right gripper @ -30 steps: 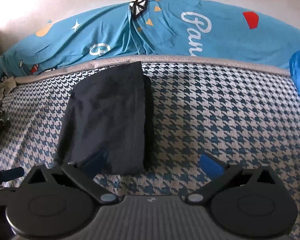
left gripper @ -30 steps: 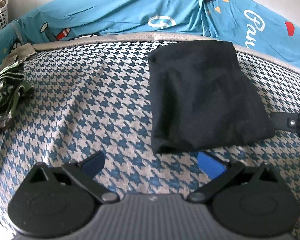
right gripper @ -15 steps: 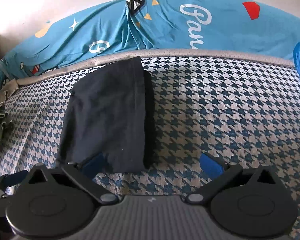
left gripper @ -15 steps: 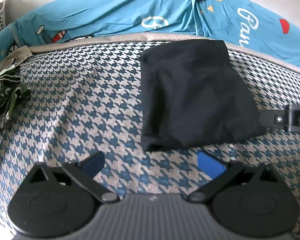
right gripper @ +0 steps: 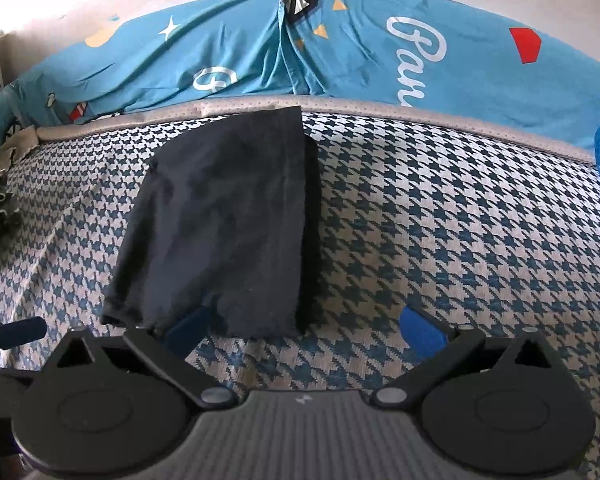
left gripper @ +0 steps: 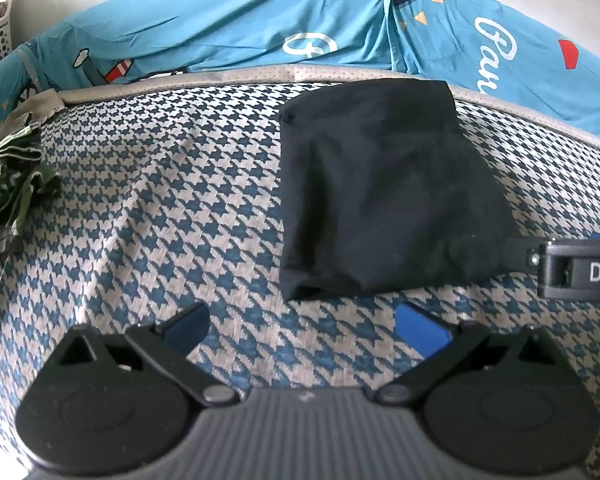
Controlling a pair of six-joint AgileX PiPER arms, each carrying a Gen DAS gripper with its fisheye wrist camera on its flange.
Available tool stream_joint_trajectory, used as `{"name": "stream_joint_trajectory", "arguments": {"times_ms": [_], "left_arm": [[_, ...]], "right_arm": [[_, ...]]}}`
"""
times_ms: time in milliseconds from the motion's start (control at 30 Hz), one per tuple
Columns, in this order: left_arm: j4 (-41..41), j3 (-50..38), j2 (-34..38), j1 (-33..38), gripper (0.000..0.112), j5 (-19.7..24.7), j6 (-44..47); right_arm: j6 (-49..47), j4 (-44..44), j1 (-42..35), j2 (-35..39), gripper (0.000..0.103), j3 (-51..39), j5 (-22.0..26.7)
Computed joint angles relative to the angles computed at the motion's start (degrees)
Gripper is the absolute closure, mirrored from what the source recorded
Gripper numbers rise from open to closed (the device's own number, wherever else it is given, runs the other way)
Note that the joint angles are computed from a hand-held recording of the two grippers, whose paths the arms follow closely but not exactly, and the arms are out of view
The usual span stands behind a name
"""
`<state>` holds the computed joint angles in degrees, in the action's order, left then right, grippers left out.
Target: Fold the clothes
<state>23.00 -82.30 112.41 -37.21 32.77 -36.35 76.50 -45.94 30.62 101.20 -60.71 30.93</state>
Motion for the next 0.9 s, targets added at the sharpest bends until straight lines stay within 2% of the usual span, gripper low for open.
{"name": "stream_joint_trajectory", "arguments": {"times_ms": [900], "left_arm": [[1.27,-0.21,0.12,0.06,0.009,1.06,-1.85]], "right_arm": [[0.62,-1.53,0.94,0.76,0.0,-0.55,0.44]]}}
